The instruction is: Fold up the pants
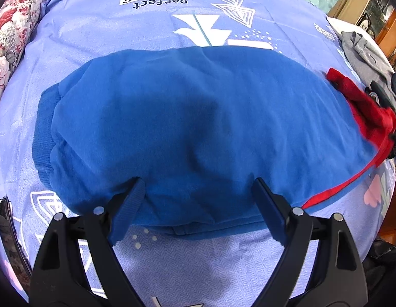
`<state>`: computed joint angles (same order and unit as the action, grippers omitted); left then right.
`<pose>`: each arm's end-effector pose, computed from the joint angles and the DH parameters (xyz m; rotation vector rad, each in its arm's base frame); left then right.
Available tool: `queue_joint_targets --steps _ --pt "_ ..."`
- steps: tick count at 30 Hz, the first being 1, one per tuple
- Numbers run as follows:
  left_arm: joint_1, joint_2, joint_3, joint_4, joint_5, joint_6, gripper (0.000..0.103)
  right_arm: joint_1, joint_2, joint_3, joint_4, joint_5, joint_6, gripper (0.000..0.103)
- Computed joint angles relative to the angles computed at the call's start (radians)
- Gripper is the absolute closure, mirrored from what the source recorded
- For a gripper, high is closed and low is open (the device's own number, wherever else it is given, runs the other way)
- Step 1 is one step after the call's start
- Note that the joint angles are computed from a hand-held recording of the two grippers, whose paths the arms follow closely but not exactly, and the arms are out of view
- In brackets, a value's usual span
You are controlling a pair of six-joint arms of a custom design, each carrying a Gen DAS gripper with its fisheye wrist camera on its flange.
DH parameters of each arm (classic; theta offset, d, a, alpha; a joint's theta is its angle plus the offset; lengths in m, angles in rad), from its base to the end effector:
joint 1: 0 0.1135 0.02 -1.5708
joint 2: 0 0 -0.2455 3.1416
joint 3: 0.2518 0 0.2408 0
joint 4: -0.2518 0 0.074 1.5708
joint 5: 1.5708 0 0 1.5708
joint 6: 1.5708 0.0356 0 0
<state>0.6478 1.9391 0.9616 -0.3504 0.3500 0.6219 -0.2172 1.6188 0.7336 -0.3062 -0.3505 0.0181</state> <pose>0.2580 0.1800 0.0784 0.0236 2.7350 -0.1914 0.2621 -0.0453 0.1164 0.2258 2.6927 0.4243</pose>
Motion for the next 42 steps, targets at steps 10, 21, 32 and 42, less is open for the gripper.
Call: queue_joint_targets --steps 10,21,32,42 --pt "0.007 0.001 0.016 -0.026 0.006 0.010 0.016 0.092 -0.318 -0.048 -0.100 0.177 -0.005 0.052" --pt "0.036 -0.012 0.011 -0.051 0.054 0.008 0.016 0.618 0.231 0.405 0.002 0.427 0.113 0.039" --pt "0.051 0.004 0.028 -0.068 0.069 0.026 0.016 0.643 0.526 0.642 -0.064 0.475 0.150 0.095" --pt "0.053 0.033 0.051 -0.072 0.062 0.047 0.016 0.134 -0.292 -0.017 0.055 -0.085 0.143 0.099"
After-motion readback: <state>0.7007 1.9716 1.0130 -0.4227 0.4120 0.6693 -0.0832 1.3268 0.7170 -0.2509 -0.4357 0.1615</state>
